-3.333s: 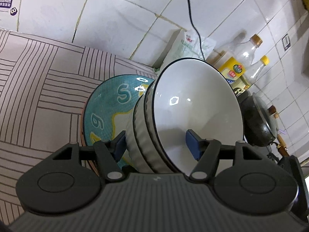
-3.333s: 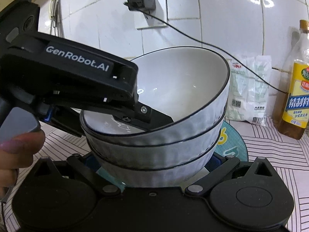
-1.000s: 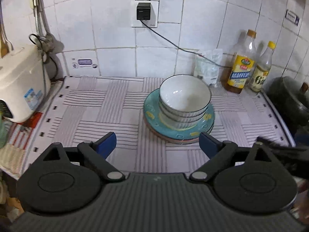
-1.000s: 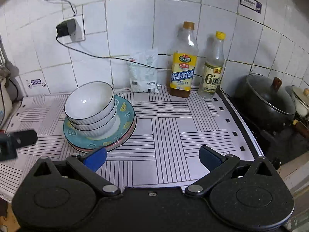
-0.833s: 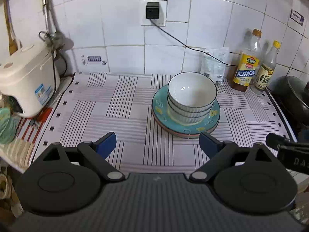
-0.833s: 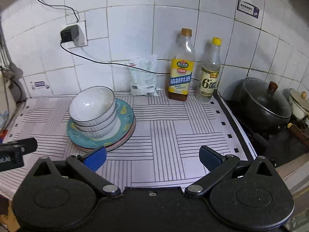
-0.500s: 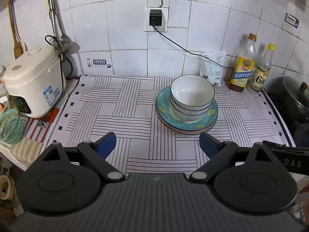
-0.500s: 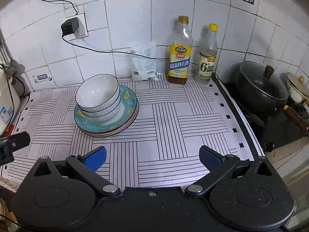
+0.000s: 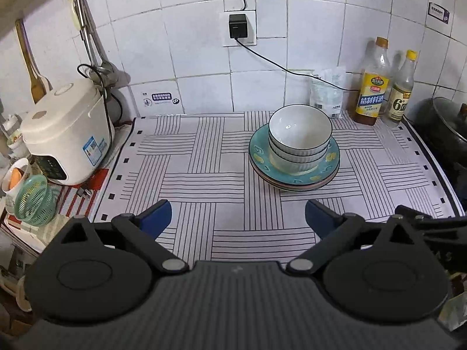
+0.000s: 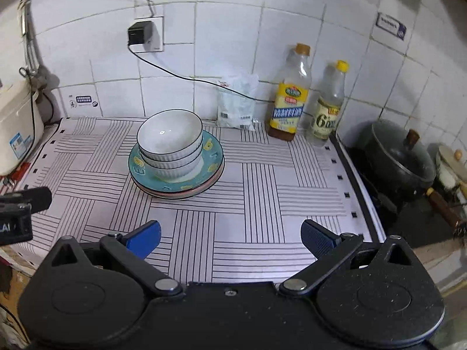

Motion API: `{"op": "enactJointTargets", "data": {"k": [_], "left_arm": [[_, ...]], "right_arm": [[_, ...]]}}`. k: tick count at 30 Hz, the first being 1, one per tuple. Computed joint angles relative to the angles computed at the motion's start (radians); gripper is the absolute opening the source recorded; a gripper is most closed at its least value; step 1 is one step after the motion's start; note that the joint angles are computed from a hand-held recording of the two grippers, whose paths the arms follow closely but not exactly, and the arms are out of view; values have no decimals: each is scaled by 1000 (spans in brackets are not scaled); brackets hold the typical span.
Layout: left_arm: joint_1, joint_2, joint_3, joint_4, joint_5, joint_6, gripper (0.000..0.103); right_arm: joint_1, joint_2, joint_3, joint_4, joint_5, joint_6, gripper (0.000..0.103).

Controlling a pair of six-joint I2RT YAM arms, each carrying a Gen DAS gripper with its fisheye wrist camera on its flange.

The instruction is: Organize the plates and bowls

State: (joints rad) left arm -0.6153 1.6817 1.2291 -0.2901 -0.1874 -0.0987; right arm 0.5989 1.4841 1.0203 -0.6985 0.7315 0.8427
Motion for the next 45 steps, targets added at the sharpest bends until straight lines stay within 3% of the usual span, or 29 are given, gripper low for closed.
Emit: {"op": "enactJointTargets", "data": {"k": [16,32,45], "left_arm": [[16,-61,-56,24,12,32,99],[-1,-87,-136,133,-54,65,99],[17,-83,-133,119,-1,20,99]], "right_arm": [[58,26,52,-84,38,51,103],[97,-15,-19,34,90,48,103],[98,-7,-21,18,98,86,103]]}}
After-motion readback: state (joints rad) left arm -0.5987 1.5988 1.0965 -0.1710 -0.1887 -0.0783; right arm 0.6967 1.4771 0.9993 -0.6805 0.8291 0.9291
